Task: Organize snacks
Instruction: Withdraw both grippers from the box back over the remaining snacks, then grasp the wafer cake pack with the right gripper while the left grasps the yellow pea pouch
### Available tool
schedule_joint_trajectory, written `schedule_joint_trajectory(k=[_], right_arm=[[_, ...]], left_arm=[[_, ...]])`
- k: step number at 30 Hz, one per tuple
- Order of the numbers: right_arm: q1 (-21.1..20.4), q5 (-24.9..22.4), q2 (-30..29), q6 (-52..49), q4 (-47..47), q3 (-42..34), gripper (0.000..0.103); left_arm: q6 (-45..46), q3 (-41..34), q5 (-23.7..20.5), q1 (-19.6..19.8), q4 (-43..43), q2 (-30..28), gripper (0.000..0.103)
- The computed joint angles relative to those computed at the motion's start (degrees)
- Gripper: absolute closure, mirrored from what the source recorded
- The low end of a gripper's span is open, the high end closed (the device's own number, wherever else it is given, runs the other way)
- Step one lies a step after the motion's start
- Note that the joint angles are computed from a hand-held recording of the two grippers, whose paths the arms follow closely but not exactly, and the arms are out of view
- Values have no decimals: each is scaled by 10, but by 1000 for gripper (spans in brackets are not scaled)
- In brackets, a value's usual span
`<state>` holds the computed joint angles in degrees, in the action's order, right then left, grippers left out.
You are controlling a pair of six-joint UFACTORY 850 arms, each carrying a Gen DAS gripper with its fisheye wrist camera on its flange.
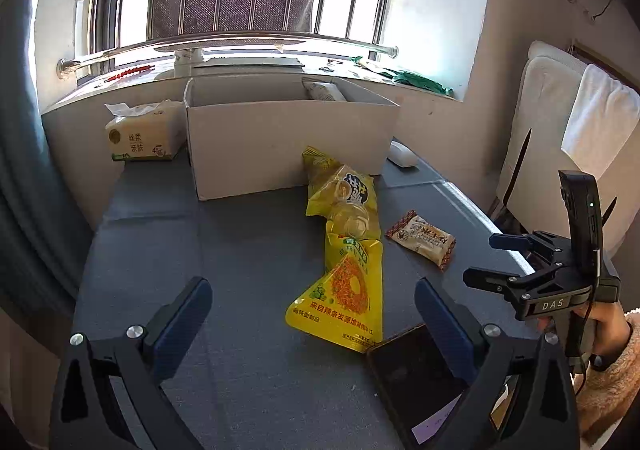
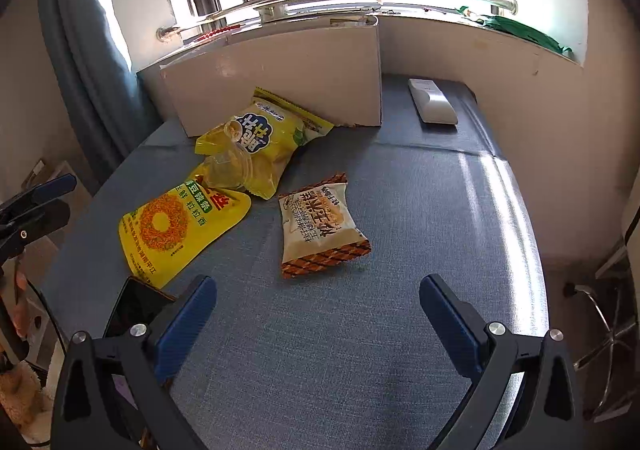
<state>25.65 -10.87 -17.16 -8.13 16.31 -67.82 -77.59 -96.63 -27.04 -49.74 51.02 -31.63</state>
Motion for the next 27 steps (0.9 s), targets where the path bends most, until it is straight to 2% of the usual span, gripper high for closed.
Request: schedule_joint_trajectory(k=[3, 5, 10, 12, 14, 18, 22, 27], right_arm=[[2, -26, -41, 6, -40, -48, 0], [5, -44, -66, 44, -97, -78, 0], [-5, -88, -112, -17, -46, -134, 1], [-3, -82, -115, 6, -83, -136, 12], [-2, -68, -107, 25, -106, -127, 53], [-10, -81, -95, -42, -24, -116, 54], [-18, -71, -64, -97, 55, -77, 54], [-30, -48, -6, -227, 228, -13, 54]], left_arm=[[21, -2, 3, 3, -26, -3, 0], [34, -4, 1, 4, -42, -7, 0], [51, -4, 2, 7, -61, -9, 0], [69, -7, 4, 9, -78, -11, 0], [81, -12, -1, 9, -85, -15, 0], [135, -31, -2, 11, -125, -28, 0], [260, -81, -12, 20, -216, -58, 0], [433, -200, -78, 34, -347, -136, 0]])
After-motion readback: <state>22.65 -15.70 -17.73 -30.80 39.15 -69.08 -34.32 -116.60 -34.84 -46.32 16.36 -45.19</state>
